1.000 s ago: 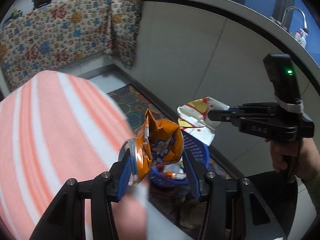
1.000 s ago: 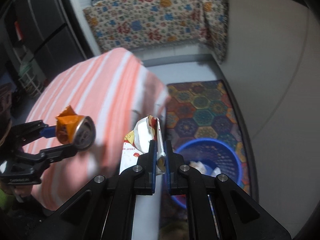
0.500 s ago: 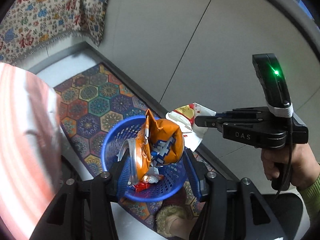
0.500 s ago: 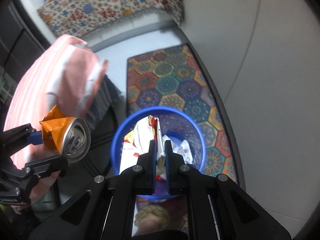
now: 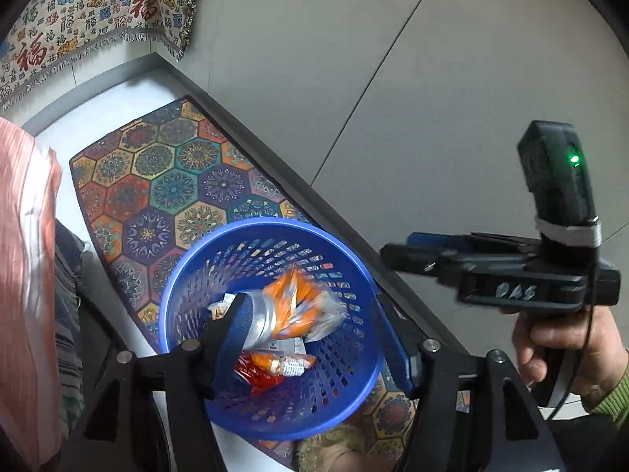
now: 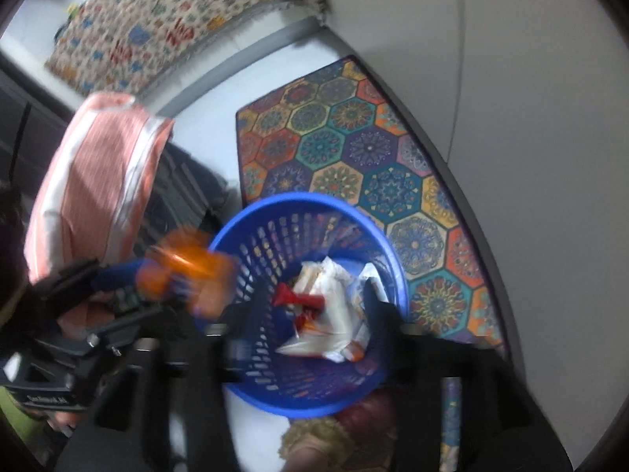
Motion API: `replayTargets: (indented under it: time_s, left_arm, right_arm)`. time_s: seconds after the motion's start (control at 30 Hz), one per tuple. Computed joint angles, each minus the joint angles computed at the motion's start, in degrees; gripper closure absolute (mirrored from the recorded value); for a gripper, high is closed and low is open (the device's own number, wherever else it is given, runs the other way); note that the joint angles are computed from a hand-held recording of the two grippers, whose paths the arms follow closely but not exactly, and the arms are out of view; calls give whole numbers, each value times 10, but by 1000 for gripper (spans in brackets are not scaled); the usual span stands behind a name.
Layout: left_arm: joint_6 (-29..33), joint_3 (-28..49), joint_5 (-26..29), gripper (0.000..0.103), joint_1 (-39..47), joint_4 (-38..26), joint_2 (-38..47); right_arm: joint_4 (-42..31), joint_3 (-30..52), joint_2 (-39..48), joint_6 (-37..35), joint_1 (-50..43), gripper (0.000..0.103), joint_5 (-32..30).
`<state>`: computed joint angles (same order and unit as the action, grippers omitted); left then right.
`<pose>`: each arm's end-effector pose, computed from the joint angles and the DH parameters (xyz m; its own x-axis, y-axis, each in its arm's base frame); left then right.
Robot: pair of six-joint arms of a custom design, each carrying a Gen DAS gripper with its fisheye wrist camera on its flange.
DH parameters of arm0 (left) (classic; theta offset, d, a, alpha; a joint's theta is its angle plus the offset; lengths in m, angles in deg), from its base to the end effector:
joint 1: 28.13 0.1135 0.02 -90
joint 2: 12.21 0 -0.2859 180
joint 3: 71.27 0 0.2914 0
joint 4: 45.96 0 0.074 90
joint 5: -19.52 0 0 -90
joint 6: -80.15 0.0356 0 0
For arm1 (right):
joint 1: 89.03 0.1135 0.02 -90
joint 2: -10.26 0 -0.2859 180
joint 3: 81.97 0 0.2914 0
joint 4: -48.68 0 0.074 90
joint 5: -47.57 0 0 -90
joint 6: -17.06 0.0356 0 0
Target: Collect trash
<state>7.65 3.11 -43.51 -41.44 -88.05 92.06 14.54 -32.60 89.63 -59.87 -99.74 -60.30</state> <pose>0.3620 -0.1022 0.1448 -0.7798 0.4599 -0.4247 0.6042 0.7305 -0.3183 0.2641 -0.0388 0.1517 -0.8510 0.3800 -0.3624 0.2441 0.8974 0.3676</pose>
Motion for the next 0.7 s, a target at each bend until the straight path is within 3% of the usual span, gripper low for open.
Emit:
replayTargets:
  time_s: [0.17, 0.23, 0.3, 0.37, 0.6, 0.7]
  left_arm:
    - [-15, -14, -22, 39, -9, 27, -20]
    - [-17, -28, -36, 37, -10, 28, -53]
    - [-15, -43, -44, 33, -7, 26, -96]
    - [-15, -57, -60, 16, -4, 11, -154]
    - [-22, -79, -91, 3, 15, -66, -300]
    - [-14, -102, -84, 3, 32, -89, -370]
  right_arm:
    - [-4, -11, -51, 27, -18, 30, 16]
    - [-17, -8, -71, 31, -16, 13, 30]
    - [-41, -2, -98, 32, -9, 2, 47]
    - [-78, 8, -127, 34, 1, 1, 67]
    - [-250, 53, -274, 101, 117, 0, 206]
    - [-328, 68, -346, 182, 218, 0, 293]
